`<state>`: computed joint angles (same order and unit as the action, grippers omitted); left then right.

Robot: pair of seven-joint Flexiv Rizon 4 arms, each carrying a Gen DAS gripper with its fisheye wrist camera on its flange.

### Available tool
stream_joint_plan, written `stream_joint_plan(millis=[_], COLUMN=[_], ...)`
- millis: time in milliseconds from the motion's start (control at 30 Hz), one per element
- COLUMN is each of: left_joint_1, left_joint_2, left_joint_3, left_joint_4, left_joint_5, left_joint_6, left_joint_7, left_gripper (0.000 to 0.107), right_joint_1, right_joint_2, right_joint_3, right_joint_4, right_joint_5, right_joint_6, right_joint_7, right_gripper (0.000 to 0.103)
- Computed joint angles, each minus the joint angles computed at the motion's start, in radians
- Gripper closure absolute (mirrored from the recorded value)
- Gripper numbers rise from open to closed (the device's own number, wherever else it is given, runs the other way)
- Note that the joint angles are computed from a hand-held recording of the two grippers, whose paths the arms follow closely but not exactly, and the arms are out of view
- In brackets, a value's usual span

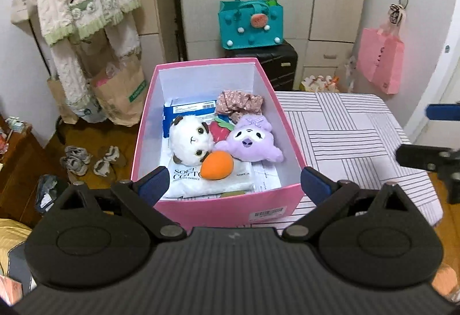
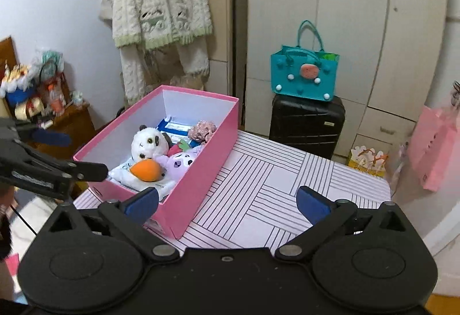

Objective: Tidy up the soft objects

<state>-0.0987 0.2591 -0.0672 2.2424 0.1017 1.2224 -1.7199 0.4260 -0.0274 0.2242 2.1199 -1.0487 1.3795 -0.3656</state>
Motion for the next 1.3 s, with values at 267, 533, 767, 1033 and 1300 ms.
stream_joint_plan(millis=[267, 533, 767, 1033, 1300], left_joint_1=[-0.007, 0.024, 0.026, 0.024, 0.025], left_joint_2=[-0.015, 0.007, 0.02, 0.045, 0.071], left_joint_3=[-0.018, -0.061, -0.086, -0.107, -0.121], left_joint_4=[0.029, 0.031, 0.026, 0.036, 0.04], left_joint_5=[0.012, 0.109, 0.183, 0.228, 0.268], left_joint_6=[0.026, 0.015, -0.007, -0.004, -0.005], left_joint_7=[-0.032, -0.166, -0.244, -0.293, -0.321], left_gripper=[0.004, 0.004, 0.004, 0.004, 0.004], right_joint_1=[-0.021, -0.019, 0.025, 0.031, 0.043], right_joint_2=[0.053, 0.075, 0.102, 0.114, 0.128], right_joint_3=[0.028, 0.053, 0.081, 0.087, 0.102], right_joint_4=[0.081, 0.093, 0.095, 0.102, 0.106], right_joint_5=[-0.043, -0.164, -0.189, -0.196, -0.17], right_joint_6=[-0.018, -0.109, -0.269, -0.31, -0.404], right_joint_7=[0.207, 0.337, 0.367, 0.38, 0.392], right_gripper=[0.0, 0.0, 0.0, 0.0, 0.0])
